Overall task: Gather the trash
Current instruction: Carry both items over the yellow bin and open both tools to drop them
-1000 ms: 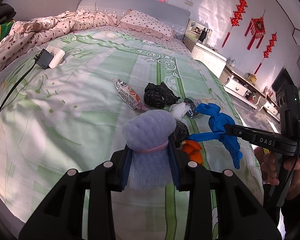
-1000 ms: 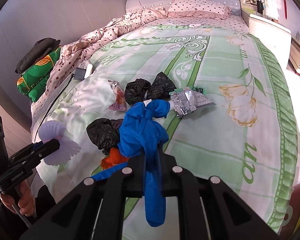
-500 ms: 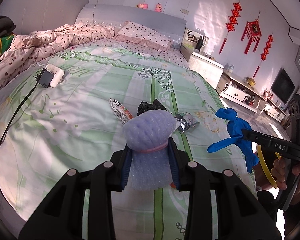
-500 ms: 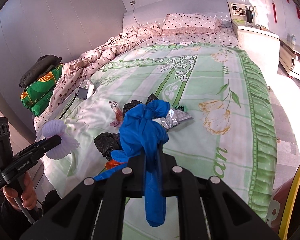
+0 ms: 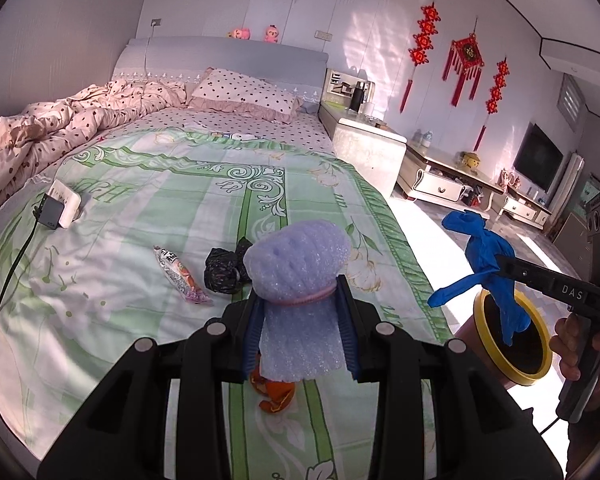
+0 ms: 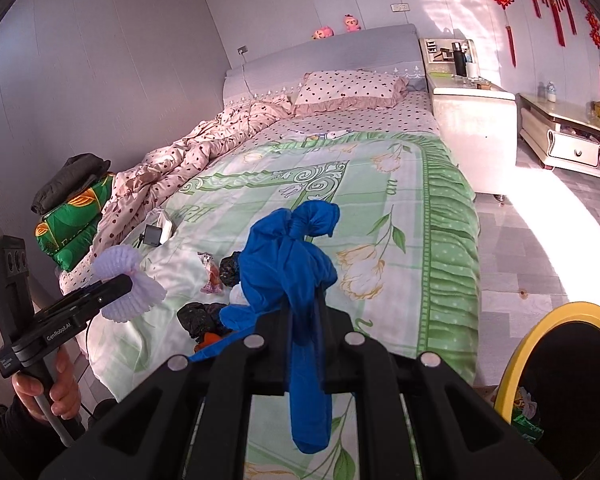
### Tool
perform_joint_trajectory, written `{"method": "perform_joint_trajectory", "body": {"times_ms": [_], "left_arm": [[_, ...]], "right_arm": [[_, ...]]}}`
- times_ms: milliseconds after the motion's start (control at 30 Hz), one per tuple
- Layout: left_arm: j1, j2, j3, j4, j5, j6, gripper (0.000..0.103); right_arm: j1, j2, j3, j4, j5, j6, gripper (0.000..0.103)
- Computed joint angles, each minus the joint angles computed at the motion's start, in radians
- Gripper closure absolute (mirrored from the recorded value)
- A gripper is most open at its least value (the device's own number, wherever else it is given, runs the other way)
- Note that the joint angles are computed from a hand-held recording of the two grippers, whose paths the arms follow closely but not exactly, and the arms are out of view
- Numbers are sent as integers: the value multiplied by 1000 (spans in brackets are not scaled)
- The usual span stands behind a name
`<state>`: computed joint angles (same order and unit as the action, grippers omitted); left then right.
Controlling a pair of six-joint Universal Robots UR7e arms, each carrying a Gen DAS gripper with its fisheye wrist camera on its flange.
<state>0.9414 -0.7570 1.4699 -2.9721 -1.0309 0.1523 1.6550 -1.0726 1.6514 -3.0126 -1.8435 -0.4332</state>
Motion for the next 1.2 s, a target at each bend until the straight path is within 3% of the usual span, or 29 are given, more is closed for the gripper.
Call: {"method": "perform_joint_trajectory", "body": {"times_ms": [533, 1200], "left_arm": [[-114, 128, -160, 63, -108, 40, 71], [-195, 351, -428, 233, -251, 33, 71]], "right_arm": [[-38, -189, 91, -125, -19, -14, 95], [-161, -346, 153, -190, -43, 29, 95]]}}
